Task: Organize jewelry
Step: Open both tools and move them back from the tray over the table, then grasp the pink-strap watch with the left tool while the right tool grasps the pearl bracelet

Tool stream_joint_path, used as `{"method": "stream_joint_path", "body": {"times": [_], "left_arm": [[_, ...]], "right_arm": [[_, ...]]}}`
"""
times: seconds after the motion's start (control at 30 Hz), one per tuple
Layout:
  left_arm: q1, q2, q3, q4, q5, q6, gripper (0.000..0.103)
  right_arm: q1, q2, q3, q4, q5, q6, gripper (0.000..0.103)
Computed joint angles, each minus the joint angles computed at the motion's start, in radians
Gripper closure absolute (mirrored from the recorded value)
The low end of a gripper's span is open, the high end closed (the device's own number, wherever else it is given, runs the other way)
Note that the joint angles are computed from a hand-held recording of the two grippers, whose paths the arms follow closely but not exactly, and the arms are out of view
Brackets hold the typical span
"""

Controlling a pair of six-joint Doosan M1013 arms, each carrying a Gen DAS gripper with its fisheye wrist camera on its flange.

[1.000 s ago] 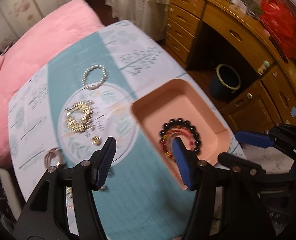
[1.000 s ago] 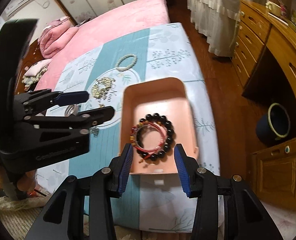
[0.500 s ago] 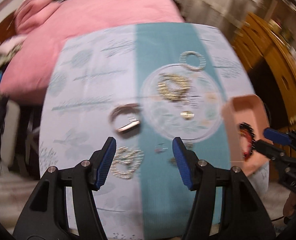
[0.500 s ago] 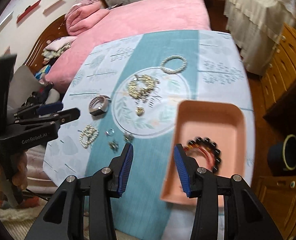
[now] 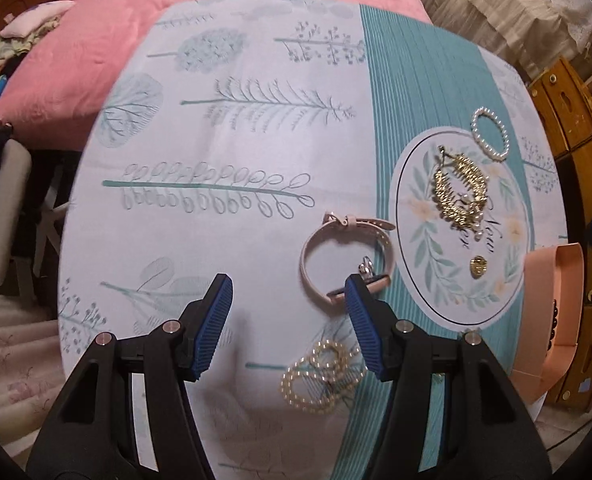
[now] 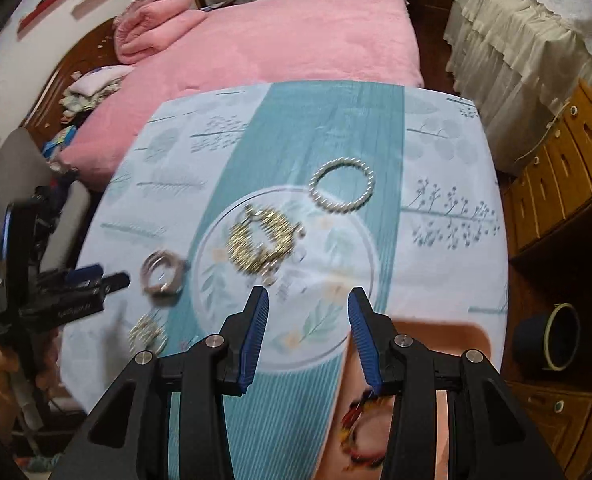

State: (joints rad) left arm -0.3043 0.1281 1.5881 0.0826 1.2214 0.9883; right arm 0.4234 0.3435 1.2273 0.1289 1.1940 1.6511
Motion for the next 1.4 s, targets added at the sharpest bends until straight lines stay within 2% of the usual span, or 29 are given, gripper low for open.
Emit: {"method": "stream_joint_path", "body": {"times": [0.13, 0.2, 0.53, 0.6, 0.73, 0.9, 1.0, 1.03, 1.13, 1.27, 1.4], "left_arm": [[0.01, 0.024, 0.0, -0.025, -0.007, 0.029, 0.048], [0.009, 0.036, -0.004, -0.022, -0.012, 0.047, 0.053], [0.011, 0.083, -0.027, -0.015, -0.003, 0.099, 0.054], [0.014, 0.089, -0.03, -0.023, 0.002, 0.106, 0.061], [0.012, 0.095, -0.038, -0.02, 0.001, 0.109, 0.066], [-0.001, 0.101, -0.048, -0.012, 0.007, 0.114, 0.089], [-0.013, 0.106, -0.057, -0.001, 0.013, 0.103, 0.097], [-0.016, 0.108, -0.059, 0.0, 0.013, 0.1, 0.1], [-0.021, 0.106, -0.058, 0.001, 0.012, 0.098, 0.101], [-0.014, 0.092, -0.045, 0.0, -0.006, 0.088, 0.101], [-0.012, 0.073, -0.039, 0.012, -0.015, 0.074, 0.101]], "right_arm": [[-0.021, 0.062, -0.055, 0.017, 0.008, 0.045, 0.06], [-0.027, 0.093, -0.088, 0.013, 0.015, 0.068, 0.06], [-0.046, 0.217, -0.196, 0.009, 0.063, 0.127, 0.06], [-0.047, 0.231, -0.205, 0.005, 0.063, 0.134, 0.06], [-0.044, 0.259, -0.227, -0.019, 0.065, 0.166, 0.06], [-0.029, 0.291, -0.253, -0.092, 0.079, 0.197, 0.067], [-0.018, 0.295, -0.249, -0.14, 0.062, 0.199, 0.071], [-0.013, 0.295, -0.248, -0.163, 0.056, 0.195, 0.075], [0.001, 0.294, -0.244, -0.199, 0.045, 0.182, 0.096], [-0.012, 0.284, -0.233, -0.135, 0.034, 0.174, 0.096], [-0.025, 0.246, -0.201, -0.08, -0.022, 0.177, 0.096]]}}
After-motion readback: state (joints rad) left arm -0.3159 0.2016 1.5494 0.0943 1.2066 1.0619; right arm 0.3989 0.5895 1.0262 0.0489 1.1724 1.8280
